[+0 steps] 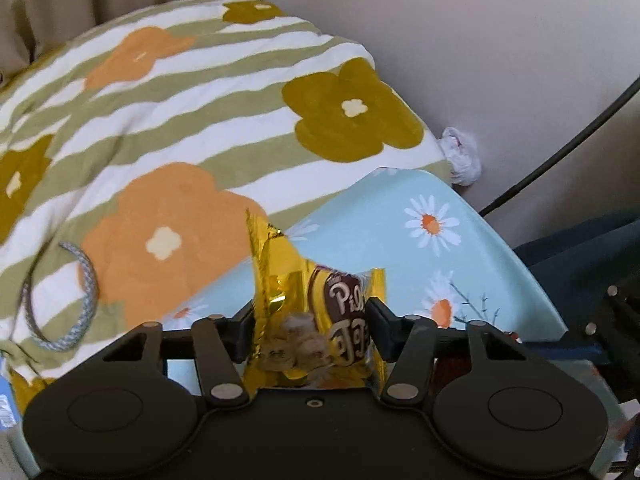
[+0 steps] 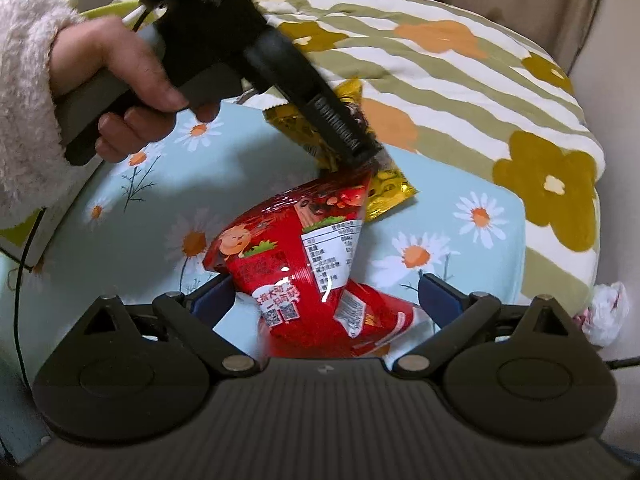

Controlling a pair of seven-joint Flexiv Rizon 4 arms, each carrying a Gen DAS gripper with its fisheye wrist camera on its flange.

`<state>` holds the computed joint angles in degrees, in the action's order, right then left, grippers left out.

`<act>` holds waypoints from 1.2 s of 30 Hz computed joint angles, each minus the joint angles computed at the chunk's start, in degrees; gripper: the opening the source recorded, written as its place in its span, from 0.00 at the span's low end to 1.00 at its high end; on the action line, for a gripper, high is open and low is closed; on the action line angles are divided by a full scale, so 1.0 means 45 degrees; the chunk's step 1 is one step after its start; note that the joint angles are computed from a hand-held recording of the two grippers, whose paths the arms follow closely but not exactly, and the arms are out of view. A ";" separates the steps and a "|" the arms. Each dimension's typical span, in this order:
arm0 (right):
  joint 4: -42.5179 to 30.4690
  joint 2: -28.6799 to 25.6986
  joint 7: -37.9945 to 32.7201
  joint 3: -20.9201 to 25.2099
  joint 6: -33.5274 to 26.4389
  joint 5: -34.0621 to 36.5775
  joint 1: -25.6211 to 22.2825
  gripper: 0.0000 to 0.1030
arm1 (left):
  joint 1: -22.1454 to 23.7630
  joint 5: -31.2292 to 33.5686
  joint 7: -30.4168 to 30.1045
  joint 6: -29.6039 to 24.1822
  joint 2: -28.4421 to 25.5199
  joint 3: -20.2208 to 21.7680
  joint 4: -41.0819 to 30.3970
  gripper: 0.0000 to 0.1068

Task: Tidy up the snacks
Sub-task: 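Grasp the gold bag with the left gripper while the right grasps the red bag, then carry both held bags into the box and open both grippers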

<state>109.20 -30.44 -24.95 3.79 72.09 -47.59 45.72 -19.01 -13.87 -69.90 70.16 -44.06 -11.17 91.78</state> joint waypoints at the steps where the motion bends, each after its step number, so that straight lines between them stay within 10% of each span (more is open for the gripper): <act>1: -0.0082 -0.0077 -0.0208 0.0132 -0.0049 0.0135 -0.0069 1.00 | -0.0018 0.0025 -0.0018 0.0052 0.0035 0.0023 0.0050 0.53; 8: -0.0337 -0.0414 -0.1480 0.0314 -0.0366 0.0666 0.0021 0.91 | -0.0510 0.0471 -0.1393 0.0272 0.0634 0.0981 0.0718 0.52; 25: 0.0432 0.0297 0.0993 -0.0733 0.0760 -0.0769 0.0402 0.72 | -0.1352 0.1618 -0.5939 0.2535 0.3639 0.2373 0.4079 0.51; 36: -0.0630 0.1077 0.0602 -0.0023 0.0859 -0.1421 0.0031 0.72 | -0.5396 0.7567 -1.3896 0.1569 0.6664 0.7546 0.4390 0.51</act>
<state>106.36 -25.59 -22.25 3.69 75.96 -53.98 45.86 -43.30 20.19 -132.43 77.23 -14.07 22.79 111.54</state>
